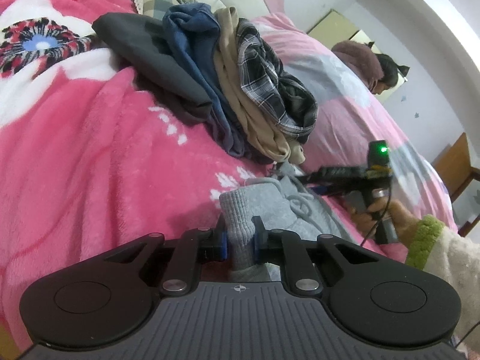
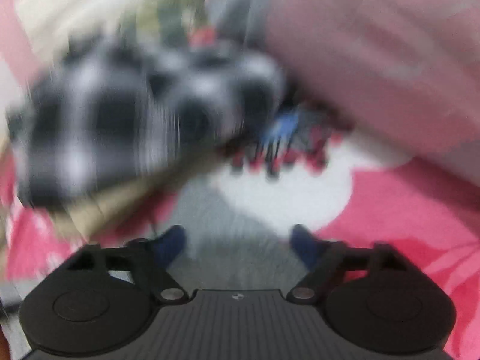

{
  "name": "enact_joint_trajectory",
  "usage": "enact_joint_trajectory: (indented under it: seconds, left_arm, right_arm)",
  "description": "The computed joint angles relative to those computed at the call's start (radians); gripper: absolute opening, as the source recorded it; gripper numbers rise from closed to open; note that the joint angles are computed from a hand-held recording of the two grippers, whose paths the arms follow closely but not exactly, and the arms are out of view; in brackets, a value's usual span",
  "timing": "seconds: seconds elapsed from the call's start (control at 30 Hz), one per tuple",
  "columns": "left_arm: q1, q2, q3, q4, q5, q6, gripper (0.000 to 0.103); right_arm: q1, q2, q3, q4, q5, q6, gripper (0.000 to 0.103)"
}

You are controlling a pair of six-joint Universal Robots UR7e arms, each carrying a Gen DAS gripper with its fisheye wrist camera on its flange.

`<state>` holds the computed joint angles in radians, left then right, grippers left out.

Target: Fold clothes

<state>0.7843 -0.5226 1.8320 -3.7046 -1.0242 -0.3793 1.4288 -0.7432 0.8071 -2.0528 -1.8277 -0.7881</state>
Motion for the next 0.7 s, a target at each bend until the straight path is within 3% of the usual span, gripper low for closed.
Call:
enact_joint_trajectory:
  seconds: [0.07,0.1,0.13,0.2,0.27,0.37,0.43,0.5,0.7]
  left_arm:
    - [-0.003,0.008,0.0,-0.021,0.007,0.009,0.013]
    - [-0.004,0.012,0.0,-0.033,0.01,0.013,0.013]
    - [-0.007,0.017,0.0,-0.045,0.017,0.02,0.013]
    - [-0.015,0.026,-0.004,-0.067,0.035,0.035,0.013]
    - [-0.019,0.031,-0.011,-0.082,0.042,0.041,0.013]
    - [-0.024,0.037,-0.023,-0.104,0.052,0.052,0.013]
    - [-0.02,0.039,-0.034,-0.108,0.057,0.056,0.012]
    - [-0.014,0.043,-0.048,-0.105,0.072,0.052,0.012]
    - [0.01,0.038,-0.076,-0.081,0.068,0.055,0.012]
  right_arm:
    - [0.011,-0.03,0.089,-0.093,-0.03,-0.063,0.084]
    - [0.014,-0.045,0.119,-0.115,-0.024,-0.075,0.063]
    - [0.014,-0.064,0.149,-0.121,-0.001,-0.079,0.049]
    - [0.034,-0.115,0.275,-0.257,-0.042,-0.149,0.028]
    - [0.049,-0.15,0.375,-0.387,-0.071,-0.199,0.02]
    - [0.059,-0.152,0.392,-0.453,-0.064,-0.118,0.016]
    - [0.063,-0.145,0.393,-0.499,-0.062,-0.084,0.007]
    - [0.066,-0.131,0.363,-0.477,-0.052,-0.028,0.007]
    - [0.066,-0.083,0.316,-0.498,-0.019,-0.006,0.007]
